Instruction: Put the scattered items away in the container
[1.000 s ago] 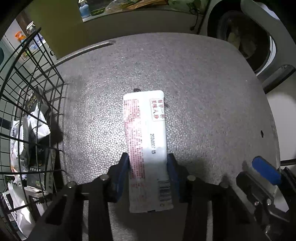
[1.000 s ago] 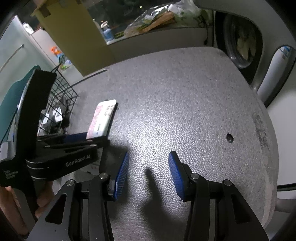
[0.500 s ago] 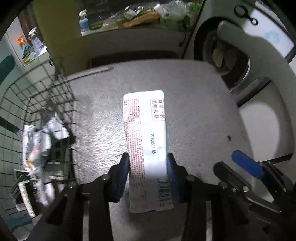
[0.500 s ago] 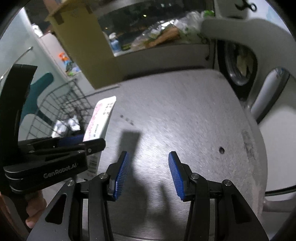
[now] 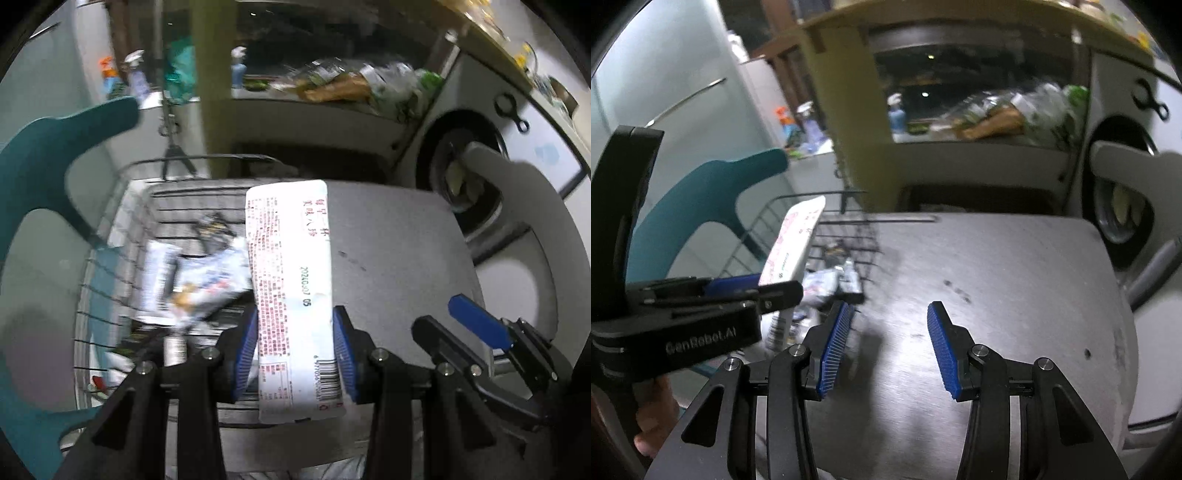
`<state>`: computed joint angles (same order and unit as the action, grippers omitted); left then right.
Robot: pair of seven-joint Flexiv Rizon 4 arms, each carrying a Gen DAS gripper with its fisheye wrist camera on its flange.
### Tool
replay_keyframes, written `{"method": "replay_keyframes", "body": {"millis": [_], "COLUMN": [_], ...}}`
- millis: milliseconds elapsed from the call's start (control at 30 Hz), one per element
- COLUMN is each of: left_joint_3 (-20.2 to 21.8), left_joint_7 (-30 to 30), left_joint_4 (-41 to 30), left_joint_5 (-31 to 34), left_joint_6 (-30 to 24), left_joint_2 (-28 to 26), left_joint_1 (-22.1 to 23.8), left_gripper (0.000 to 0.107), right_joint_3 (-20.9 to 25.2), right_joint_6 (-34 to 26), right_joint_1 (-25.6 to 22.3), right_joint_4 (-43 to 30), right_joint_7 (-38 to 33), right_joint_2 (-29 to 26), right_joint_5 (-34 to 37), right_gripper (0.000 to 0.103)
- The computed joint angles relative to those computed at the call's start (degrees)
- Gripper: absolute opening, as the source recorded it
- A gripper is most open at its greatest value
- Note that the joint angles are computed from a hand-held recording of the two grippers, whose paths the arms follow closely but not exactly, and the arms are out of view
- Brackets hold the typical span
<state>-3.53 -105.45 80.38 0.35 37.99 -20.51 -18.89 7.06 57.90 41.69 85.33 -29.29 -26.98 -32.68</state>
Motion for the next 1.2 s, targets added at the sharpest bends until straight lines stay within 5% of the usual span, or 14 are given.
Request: {"method": "replay_keyframes", "body": {"millis": [133, 467, 567, 667, 1200], "left_joint_3": [1.1, 1.1, 1.5, 1.3, 0.4], "left_joint_7": [0.4, 0.2, -0.7, -0.7, -2.8], "left_joint_4": [1.6, 6.0, 6.1, 6.8, 5.0], "left_joint_5": [1.3, 1.5, 4.5, 5.4, 9.9], "left_joint_6": [-2.6, -2.9, -1.8, 0.0, 1.7], "left_joint_2": [1.3, 3.0, 3.7, 4.4, 6.6], "left_joint_1": [1.0, 2.5, 1.8, 1.7, -1.1], "left_gripper": [0.044, 0.045, 0.057, 0.066, 0.068], "right_joint_3": [2.9, 1.0, 0.7, 0.6, 0.6], "right_joint_6": [-1.8, -2.5, -2.9, -2.7, -1.1], "right_joint_1": [0.3, 2.9, 3.0, 2.9, 1.6], "right_joint_4": [-5.8, -6.8, -6.5, -5.5, 5.4], "right_joint_7": [-5.8, -6.6, -6.3, -5.8, 2.0], "right_joint_2": [-4.2, -5.1, -4.9, -4.0, 5.3], "right_joint_5": [4.9, 5.9, 5.6, 5.3, -2.3], "right_gripper": [0.045, 0.045, 0.045, 0.045, 0.045]}}
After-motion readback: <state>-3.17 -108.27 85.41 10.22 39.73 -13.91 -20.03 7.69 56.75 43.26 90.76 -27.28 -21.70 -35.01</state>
